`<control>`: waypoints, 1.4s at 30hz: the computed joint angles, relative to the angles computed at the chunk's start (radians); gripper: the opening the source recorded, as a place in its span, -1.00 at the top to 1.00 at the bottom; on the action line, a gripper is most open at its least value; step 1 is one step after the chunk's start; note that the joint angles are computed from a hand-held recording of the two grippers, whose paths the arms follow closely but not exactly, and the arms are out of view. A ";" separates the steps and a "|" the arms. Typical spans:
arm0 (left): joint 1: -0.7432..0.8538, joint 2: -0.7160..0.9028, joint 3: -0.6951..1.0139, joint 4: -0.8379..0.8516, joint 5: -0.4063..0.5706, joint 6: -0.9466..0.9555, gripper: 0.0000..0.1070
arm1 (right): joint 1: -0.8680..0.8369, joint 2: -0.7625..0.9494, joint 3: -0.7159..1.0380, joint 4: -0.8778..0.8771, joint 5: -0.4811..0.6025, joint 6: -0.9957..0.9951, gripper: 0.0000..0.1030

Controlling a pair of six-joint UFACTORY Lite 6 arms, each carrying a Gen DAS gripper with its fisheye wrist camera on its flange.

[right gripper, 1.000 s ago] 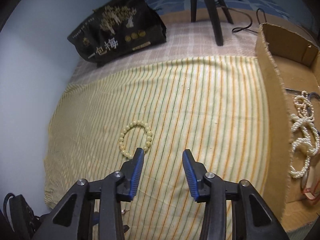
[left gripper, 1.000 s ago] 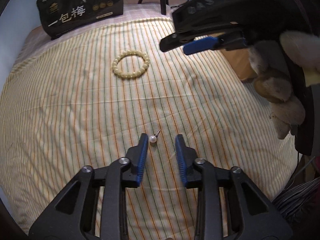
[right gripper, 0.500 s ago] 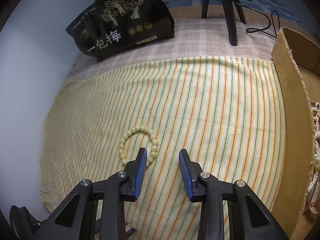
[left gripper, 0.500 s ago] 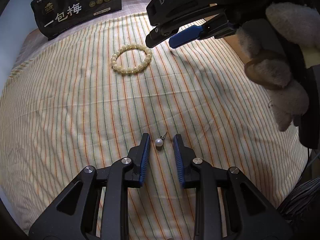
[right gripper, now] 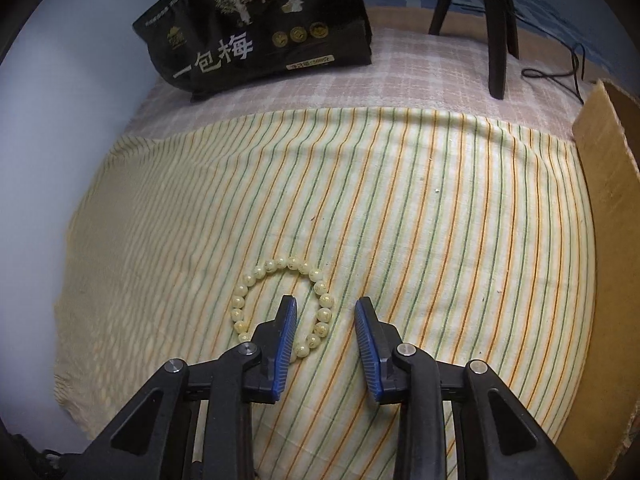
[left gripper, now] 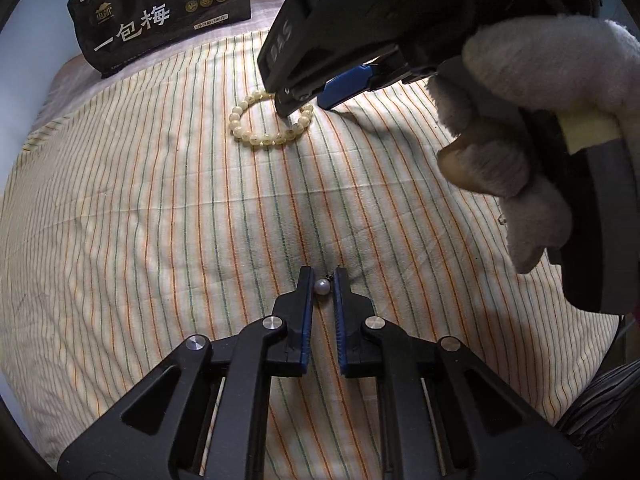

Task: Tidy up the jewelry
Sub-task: 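Close the left tool on the pearl earring while the right tool grasps the beige bead bracelet, then carry the earring in the left tool and the bead bracelet in the right tool to the box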

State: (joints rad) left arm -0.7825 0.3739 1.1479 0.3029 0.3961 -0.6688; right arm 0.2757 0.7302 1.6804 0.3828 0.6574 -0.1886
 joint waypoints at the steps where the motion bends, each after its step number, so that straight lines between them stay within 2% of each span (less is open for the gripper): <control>1: -0.005 0.002 0.004 0.012 0.004 -0.018 0.85 | 0.016 -0.003 -0.002 -0.050 -0.011 0.032 0.49; 4: -0.017 -0.011 -0.011 0.033 0.007 -0.053 0.85 | 0.052 -0.006 -0.010 -0.152 -0.040 0.102 0.69; 6: -0.019 -0.012 -0.010 0.035 0.009 -0.063 0.85 | 0.058 -0.013 -0.019 -0.179 -0.050 0.119 0.89; 12: 0.002 -0.054 -0.044 0.014 0.008 -0.056 0.86 | 0.024 -0.050 -0.062 -0.095 -0.053 0.060 0.91; 19: 0.058 -0.089 -0.045 -0.067 0.001 0.029 0.86 | -0.046 -0.187 -0.186 0.050 -0.062 -0.058 0.91; 23: 0.042 -0.127 -0.048 -0.045 0.013 0.006 0.86 | -0.066 -0.256 -0.237 0.085 -0.065 -0.078 0.91; 29: -0.023 -0.166 -0.050 0.044 0.047 -0.120 0.86 | -0.084 -0.385 -0.332 0.032 -0.081 -0.052 0.91; 42: -0.116 -0.196 0.023 0.192 0.100 -0.271 0.86 | -0.159 -0.637 -0.488 0.040 -0.045 -0.140 0.91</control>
State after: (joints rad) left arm -0.8987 0.1774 1.1710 0.4948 0.4957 -0.9393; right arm 0.1171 0.0931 1.1921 0.4232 0.6129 -0.3285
